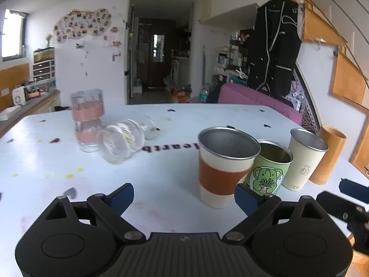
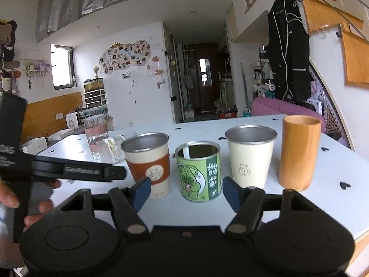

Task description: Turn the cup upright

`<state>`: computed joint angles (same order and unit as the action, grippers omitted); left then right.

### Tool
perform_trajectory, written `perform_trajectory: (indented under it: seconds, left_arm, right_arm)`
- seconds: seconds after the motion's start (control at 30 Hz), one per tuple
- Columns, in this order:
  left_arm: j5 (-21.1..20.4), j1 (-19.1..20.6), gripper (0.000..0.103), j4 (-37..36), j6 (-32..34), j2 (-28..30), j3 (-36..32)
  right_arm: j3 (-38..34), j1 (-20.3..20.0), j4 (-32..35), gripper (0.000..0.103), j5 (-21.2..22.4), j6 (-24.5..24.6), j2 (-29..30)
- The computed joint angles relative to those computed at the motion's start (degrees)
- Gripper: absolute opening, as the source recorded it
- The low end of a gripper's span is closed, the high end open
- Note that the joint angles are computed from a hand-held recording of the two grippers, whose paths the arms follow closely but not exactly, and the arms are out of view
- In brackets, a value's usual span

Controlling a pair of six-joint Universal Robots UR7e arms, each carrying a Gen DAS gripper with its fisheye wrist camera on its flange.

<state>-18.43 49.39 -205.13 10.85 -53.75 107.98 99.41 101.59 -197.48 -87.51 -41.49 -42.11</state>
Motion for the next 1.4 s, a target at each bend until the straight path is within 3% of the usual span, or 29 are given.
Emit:
perform_trajectory:
  seconds: [0.3,0.6,0.93,1.4]
  left_arm:
    - [7.70,-4.33,0.099,-10.50,7.03,-0.69,3.18]
    - [11.51,-7.13,0.103,-23.68,18.34,-0.14,3.90]
    - [12.89,-8.46,0.103,-31.47,25.28,0.77,3.85]
    - [13.36,-8.75,0.103,-33.75,26.92,0.94,4.23]
  right_arm:
    - [0.82,0.64,-0.97,0.079,0.50,-0.85,-1.31]
    - [1.48,1.03,-1.79,0.086,-0.13,-1.50,-1.92]
    - [2.34,1.71,-3.21,0.099,-1.03,-2.92,-2.10]
    - [2.61,2.01,-3.81,0.100,-1.56,-3.39,-2.01]
